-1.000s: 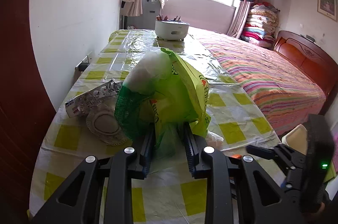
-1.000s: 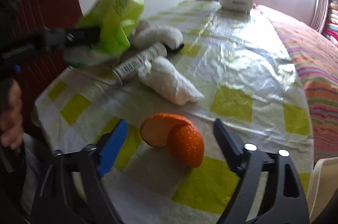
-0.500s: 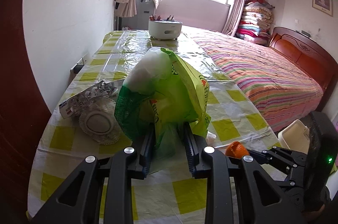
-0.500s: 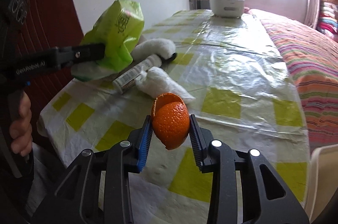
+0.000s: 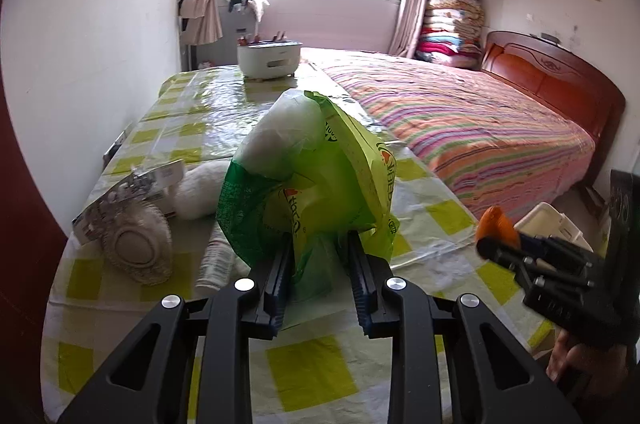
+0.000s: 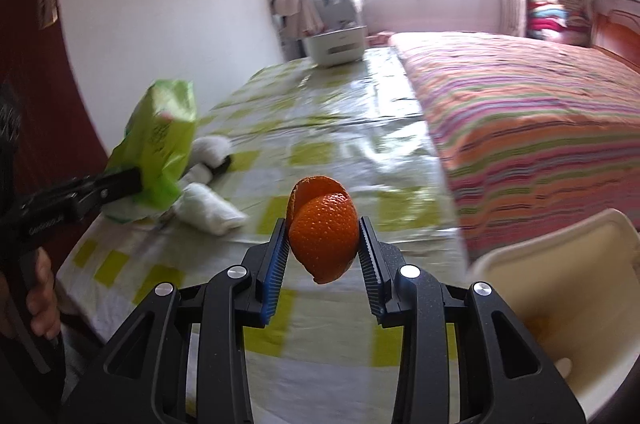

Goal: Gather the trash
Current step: 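Drop the orange peel into the bin with the right gripper while the left drops the bag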

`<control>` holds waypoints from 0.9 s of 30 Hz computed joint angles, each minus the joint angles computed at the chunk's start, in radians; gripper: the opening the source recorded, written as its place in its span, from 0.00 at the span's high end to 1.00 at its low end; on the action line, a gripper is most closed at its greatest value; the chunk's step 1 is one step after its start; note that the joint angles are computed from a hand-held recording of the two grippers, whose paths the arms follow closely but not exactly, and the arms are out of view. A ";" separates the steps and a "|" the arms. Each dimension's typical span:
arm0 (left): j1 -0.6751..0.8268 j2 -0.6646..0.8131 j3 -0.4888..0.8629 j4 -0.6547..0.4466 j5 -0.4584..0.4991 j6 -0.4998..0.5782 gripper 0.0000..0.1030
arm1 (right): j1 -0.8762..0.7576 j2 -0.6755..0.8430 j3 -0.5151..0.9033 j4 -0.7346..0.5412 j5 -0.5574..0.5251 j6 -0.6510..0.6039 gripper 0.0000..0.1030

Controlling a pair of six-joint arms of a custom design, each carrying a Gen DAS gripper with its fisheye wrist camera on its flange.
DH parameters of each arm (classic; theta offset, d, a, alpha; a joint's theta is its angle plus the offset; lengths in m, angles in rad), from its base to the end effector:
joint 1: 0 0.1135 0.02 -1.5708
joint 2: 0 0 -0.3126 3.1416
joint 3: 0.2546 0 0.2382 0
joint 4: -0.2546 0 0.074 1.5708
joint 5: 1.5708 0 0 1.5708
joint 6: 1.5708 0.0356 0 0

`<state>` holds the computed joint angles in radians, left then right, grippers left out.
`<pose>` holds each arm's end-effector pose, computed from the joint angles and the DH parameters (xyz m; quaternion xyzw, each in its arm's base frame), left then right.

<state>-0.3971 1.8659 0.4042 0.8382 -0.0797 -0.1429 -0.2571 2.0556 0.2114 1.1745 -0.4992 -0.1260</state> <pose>0.2635 -0.1074 0.1260 0.0947 0.8843 -0.0874 0.4487 0.2400 -0.0455 0.0866 -0.0502 0.8775 0.1380 0.4566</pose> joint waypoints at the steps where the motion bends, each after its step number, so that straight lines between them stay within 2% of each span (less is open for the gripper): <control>1: -0.013 0.003 0.004 -0.001 -0.004 0.001 0.74 | -0.022 0.001 -0.004 0.006 -0.007 0.001 0.67; 6: -0.065 0.012 0.027 -0.014 -0.015 0.001 0.74 | -0.122 0.010 -0.009 0.015 -0.041 -0.012 0.67; 17: -0.209 0.007 0.062 -0.040 -0.056 -0.005 0.74 | -0.344 0.023 -0.047 0.133 -0.088 0.023 0.67; 23: -0.279 -0.004 0.069 -0.051 -0.074 -0.009 0.74 | -0.495 0.046 -0.031 0.148 -0.126 0.076 0.67; 27: -0.326 0.000 0.093 -0.079 -0.087 -0.015 0.74 | -0.527 0.061 -0.029 0.163 -0.110 0.110 0.66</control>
<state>-0.7230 1.8664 0.4976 0.7589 -0.1665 -0.1583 -0.7845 2.1168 0.1820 1.3375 -0.6089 -0.0165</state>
